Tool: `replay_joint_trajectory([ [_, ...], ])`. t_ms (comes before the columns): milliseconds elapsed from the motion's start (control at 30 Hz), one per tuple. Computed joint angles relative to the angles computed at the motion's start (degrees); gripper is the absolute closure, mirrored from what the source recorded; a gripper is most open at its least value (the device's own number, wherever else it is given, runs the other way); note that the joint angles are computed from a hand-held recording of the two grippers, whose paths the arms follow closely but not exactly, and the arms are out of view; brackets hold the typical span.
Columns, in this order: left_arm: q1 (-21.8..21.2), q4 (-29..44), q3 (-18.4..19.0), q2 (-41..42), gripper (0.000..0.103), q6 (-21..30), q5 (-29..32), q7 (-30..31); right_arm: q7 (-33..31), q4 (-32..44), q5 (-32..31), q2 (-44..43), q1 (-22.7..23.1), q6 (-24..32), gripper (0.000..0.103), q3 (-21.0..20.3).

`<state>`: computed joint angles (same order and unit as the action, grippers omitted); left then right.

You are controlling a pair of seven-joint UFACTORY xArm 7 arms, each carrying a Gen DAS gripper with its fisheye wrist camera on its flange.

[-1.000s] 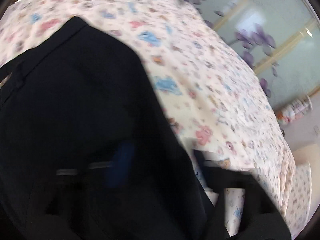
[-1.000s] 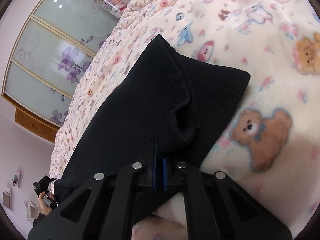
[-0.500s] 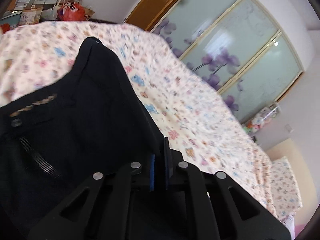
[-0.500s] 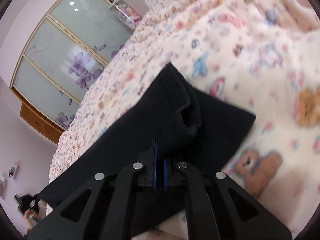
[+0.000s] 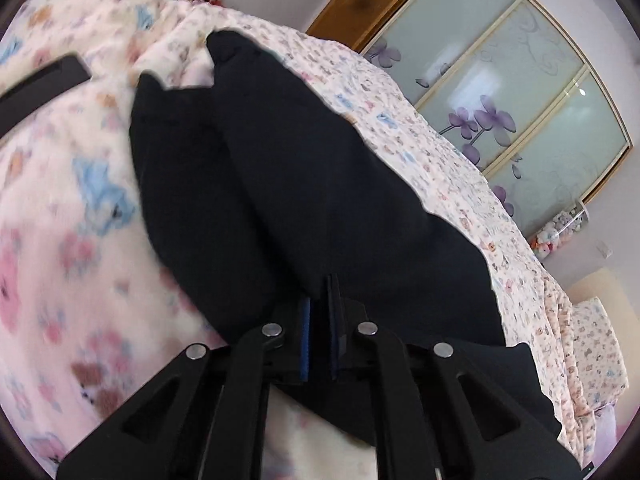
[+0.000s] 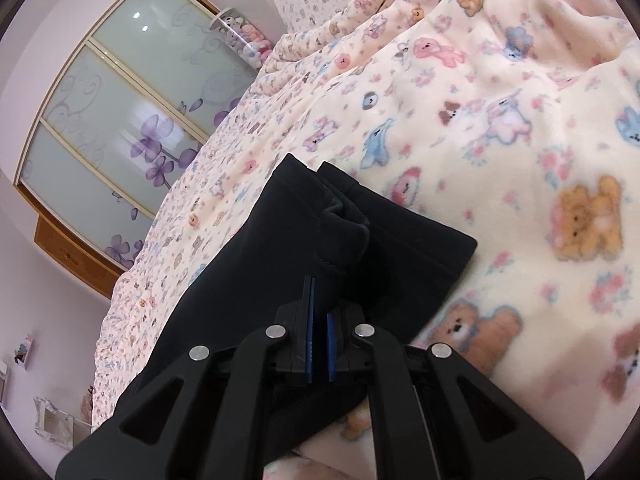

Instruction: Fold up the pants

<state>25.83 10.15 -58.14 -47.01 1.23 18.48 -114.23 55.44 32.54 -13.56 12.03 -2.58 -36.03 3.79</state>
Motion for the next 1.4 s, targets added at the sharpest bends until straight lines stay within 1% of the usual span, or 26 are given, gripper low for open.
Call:
replay_joint_trajectory([
  [67, -2.8, -0.3, 1.8, -1.1, 0.090, 2.4, 0.3, 0.9, 0.4, -0.4, -0.7, -0.3, -0.4, -0.4, 0.098, 0.0],
  [167, -8.8, -0.6, 4.5, -7.1, 0.072, 11.7, 0.8, 0.1, 0.8, -0.9, -1.2, -0.5, -0.7, -2.0, 0.098, -0.3],
  [200, -11.0, -1.4, 5.4, -10.6, 0.053, 15.3, 1.3, -1.1, 0.5, -1.0, -0.8, -0.6, -0.5, -2.4, 0.098, -0.4],
  [233, -12.0, -2.5, 6.5, -13.0, 0.045, 17.0, 0.3, -0.7, 0.2, -1.0, -0.6, -0.6, -0.4, -2.5, 0.098, -0.5],
  [267, -12.7, -3.8, 9.0, -13.7, 0.045, 16.2, 1.7, -1.4, 0.0, -0.9, -0.8, -0.7, -0.4, -2.3, 0.098, -0.6],
  [300, -12.7, -5.4, 13.8, -13.3, 0.045, 13.1, 2.6, -0.1, 0.1, -0.8, -1.1, -0.7, -0.5, -2.0, 0.098, -0.6],
  [367, -9.6, -7.7, 20.7, -10.0, 0.045, 3.5, 3.5, 3.7, 0.4, -0.6, -1.6, -0.6, -0.7, -1.8, 0.098, -0.5],
  [433, -6.5, -6.9, 27.1, -2.9, 0.045, -2.7, 3.2, 10.2, 0.8, -0.5, -1.8, -0.5, -0.8, -1.7, 0.098, -0.5],
  [533, -3.8, -4.8, 30.3, 5.2, 0.047, -5.9, 1.2, 13.8, 0.0, -0.5, -1.2, -0.5, -0.5, -1.6, 0.098, -0.6],
  [600, -0.7, -4.8, 29.9, 9.4, 0.047, -11.4, -0.4, 14.9, -0.7, -0.4, -0.5, -0.5, -0.2, -1.4, 0.098, -0.6],
  [667, 1.4, -3.0, 30.4, 14.8, 0.048, -13.0, -1.2, 17.4, -1.2, -0.2, 0.1, -0.4, 0.1, -1.0, 0.098, -0.6],
  [700, 2.8, -2.7, 29.2, 16.1, 0.063, -14.2, -2.1, 17.9, -1.4, 0.0, 0.3, -0.2, 0.1, -0.8, 0.098, -0.6],
  [733, 4.8, -2.7, 27.7, 18.0, 0.081, -17.4, -3.3, 18.6, -1.6, 0.1, 0.5, -0.1, 0.2, -0.7, 0.098, -0.6],
  [800, 6.3, -3.5, 24.0, 16.4, 0.093, -19.5, -7.1, 18.7, -1.6, 0.2, 0.5, 0.0, 0.1, -0.9, 0.098, -0.5],
  [867, 4.7, -3.7, 22.2, 10.0, 0.094, -14.7, -8.3, 19.5, -1.4, 0.4, 0.2, 0.5, -0.2, -1.9, 0.098, -0.4],
  [900, 2.3, -4.0, 21.7, 4.9, 0.094, -10.2, -8.8, 20.2, -1.4, 0.5, 0.0, 0.6, -0.3, -2.4, 0.098, -0.4],
  [967, -1.8, -5.6, 21.0, -2.5, 0.094, -5.2, -10.6, 20.0, -1.9, 0.4, 0.0, 0.6, -0.3, -3.8, 0.098, -0.5],
  [1033, -6.6, -8.5, 19.8, -9.7, 0.094, 0.0, -11.9, 16.9, -2.8, 0.2, 0.5, 0.5, -0.1, -4.8, 0.098, -0.7],
  [1100, -8.3, -10.4, 19.1, -10.2, 0.093, 1.3, -11.4, 14.0, -2.5, -0.1, 0.9, 0.3, -0.1, -5.2, 0.098, -0.8],
  [1167, -6.0, -11.4, 16.9, -5.8, 0.092, -1.8, -10.1, 11.4, -0.7, -0.5, 0.1, 0.2, -0.8, -5.1, 0.098, -0.8],
  [1200, -3.8, -11.6, 14.9, -3.8, 0.090, -3.9, -9.4, 10.0, 0.6, -0.7, -0.9, 0.3, -1.5, -4.9, 0.098, -0.8],
  [1233, -0.6, -11.4, 11.3, -2.4, 0.086, -6.0, -9.0, 8.1, 1.5, -0.7, -1.7, 0.3, -1.9, -4.4, 0.098, -0.8],
  [1267, 1.0, -11.0, 9.2, -2.3, 0.086, -6.1, -8.7, 7.3, 3.0, -0.6, -3.0, 0.5, -2.6, -3.5, 0.098, -0.7],
  [1300, 1.7, -10.0, 7.1, -2.9, 0.085, -4.0, -8.2, 6.6, 4.1, -0.4, -4.3, 0.7, -3.2, -2.8, 0.098, -0.6],
  [1367, 0.2, -9.0, 7.2, -4.4, 0.085, 0.1, -6.8, 6.0, 7.2, 0.1, -7.4, 1.3, -4.8, -1.7, 0.098, -0.2],
  [1400, -1.1, -9.0, 7.7, -5.5, 0.085, 1.4, -6.4, 5.3, 9.5, 0.2, -9.5, 2.1, -6.2, -3.2, 0.098, 0.1],
])
